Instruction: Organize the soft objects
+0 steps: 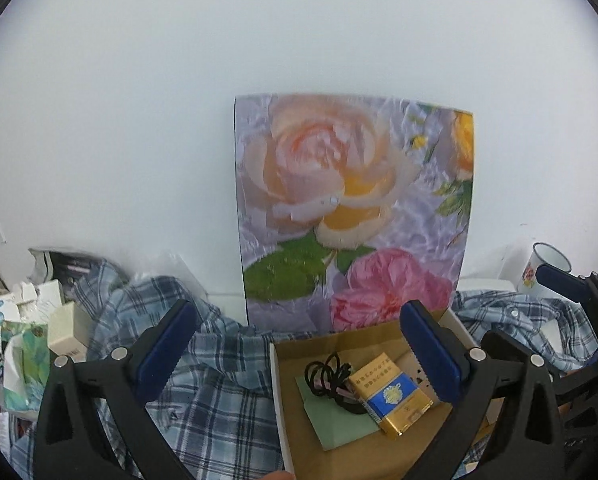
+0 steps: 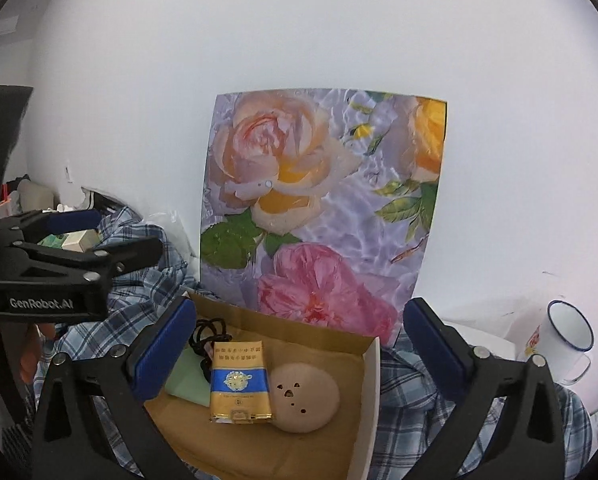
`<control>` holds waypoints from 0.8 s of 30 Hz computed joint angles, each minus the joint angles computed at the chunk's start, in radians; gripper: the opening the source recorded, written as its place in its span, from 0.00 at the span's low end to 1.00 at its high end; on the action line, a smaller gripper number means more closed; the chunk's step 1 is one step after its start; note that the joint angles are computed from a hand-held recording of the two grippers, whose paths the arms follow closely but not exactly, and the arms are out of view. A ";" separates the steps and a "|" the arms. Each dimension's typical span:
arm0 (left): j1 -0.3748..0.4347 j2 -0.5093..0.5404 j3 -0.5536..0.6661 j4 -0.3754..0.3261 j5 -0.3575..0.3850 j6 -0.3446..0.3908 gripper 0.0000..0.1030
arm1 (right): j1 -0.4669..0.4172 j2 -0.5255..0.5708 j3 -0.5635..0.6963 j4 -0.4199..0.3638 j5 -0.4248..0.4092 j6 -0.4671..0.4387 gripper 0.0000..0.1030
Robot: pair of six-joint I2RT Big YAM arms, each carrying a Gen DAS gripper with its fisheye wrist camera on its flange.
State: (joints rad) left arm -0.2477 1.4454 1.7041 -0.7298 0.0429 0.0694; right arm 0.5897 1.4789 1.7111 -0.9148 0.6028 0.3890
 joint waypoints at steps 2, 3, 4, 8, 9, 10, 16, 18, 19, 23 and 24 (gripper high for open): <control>0.000 -0.015 -0.002 0.008 0.000 -0.001 1.00 | 0.005 -0.006 0.010 -0.005 0.006 -0.001 1.00; -0.001 -0.024 -0.005 0.014 -0.002 -0.001 1.00 | 0.009 -0.008 0.014 -0.006 0.014 -0.004 1.00; -0.002 -0.030 -0.005 0.021 -0.002 -0.004 1.00 | 0.014 -0.012 0.020 -0.004 0.025 -0.009 1.00; -0.005 -0.068 -0.014 0.033 -0.008 -0.013 1.00 | 0.032 -0.024 0.051 -0.012 0.048 -0.022 1.00; -0.005 -0.078 -0.016 0.038 -0.006 -0.014 1.00 | 0.038 -0.025 0.061 -0.017 0.055 -0.024 1.00; -0.005 -0.088 -0.017 0.039 -0.004 -0.015 1.00 | 0.046 -0.024 0.076 -0.025 0.071 -0.026 1.00; -0.008 -0.149 -0.030 0.072 0.012 -0.017 1.00 | 0.087 -0.021 0.148 -0.057 0.132 -0.045 1.00; -0.010 -0.170 -0.037 0.085 0.016 -0.019 1.00 | 0.101 -0.023 0.169 -0.072 0.155 -0.053 1.00; -0.012 -0.177 -0.037 0.086 0.013 -0.019 1.00 | 0.109 -0.025 0.177 -0.075 0.169 -0.061 1.00; -0.016 -0.204 -0.037 0.085 0.008 -0.031 1.00 | 0.140 -0.037 0.197 -0.061 0.221 -0.095 1.00; -0.015 -0.208 -0.037 0.086 0.013 -0.035 1.00 | 0.146 -0.039 0.202 -0.058 0.229 -0.103 1.00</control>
State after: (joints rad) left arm -0.2627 1.2373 1.6676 -0.6440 0.0557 0.0342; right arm 0.7357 1.4401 1.9132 -0.9727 0.8321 0.2864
